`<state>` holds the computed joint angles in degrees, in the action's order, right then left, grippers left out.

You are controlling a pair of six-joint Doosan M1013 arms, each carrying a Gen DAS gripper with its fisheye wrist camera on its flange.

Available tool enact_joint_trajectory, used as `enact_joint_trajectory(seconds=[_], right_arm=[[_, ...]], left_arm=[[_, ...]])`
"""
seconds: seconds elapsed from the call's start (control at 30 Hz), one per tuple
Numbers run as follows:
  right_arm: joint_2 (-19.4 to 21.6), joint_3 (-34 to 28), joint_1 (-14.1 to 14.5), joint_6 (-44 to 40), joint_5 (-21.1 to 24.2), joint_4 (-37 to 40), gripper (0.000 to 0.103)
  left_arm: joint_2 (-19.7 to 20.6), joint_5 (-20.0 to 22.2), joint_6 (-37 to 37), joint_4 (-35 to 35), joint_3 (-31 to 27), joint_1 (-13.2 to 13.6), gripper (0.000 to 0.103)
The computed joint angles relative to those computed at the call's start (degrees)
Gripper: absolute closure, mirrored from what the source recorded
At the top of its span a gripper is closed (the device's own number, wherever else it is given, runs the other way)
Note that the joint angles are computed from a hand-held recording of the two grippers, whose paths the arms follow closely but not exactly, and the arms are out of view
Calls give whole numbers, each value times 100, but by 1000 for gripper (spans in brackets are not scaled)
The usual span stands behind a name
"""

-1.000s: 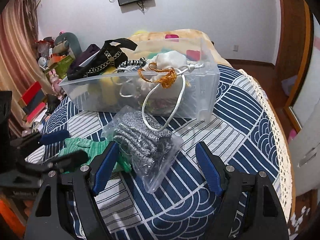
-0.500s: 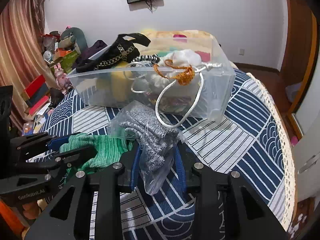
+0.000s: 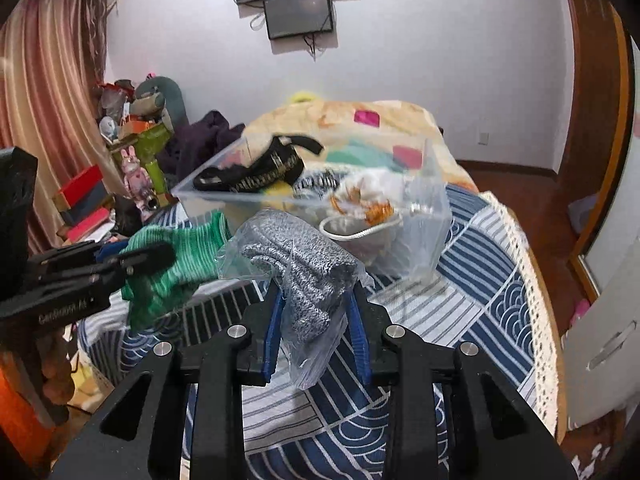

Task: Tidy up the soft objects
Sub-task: 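Drop the glove into the box with the left tool while the right tool drops the bagged sock in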

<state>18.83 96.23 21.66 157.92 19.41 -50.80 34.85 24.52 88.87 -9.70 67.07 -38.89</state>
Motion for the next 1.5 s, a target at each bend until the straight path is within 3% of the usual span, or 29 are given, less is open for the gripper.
enact_joint_trajectory(seconds=[0.2, 0.4, 0.57, 0.67, 0.87, 1.07, 1.5], right_arm=[[-50, -40, 65, 950, 47, -1115, 75], [4, -230, 45, 1609, 171, -1890, 75], [94, -435, -16, 1902, 232, -2227, 75], [155, -538, -36, 1892, 236, -2215, 75], [350, -833, -110, 1219, 248, -1567, 75], [552, -1088, -183, 196, 321, -494, 75], [817, -1393, -319, -1518, 712, 1378, 75]], left_arm=[[-22, -252, -224, 150, -153, 59, 71], [17, -530, -885, 894, -358, 44, 71], [201, -417, -984, 917, -731, 65, 71], [329, -327, -1300, 1295, -955, 45, 71], [640, 34, -1535, 1709, -1461, 3, 71], [1045, 638, -1224, 1363, -2109, 11, 71], [1833, 1838, -1269, 1389, -3363, 5, 70]])
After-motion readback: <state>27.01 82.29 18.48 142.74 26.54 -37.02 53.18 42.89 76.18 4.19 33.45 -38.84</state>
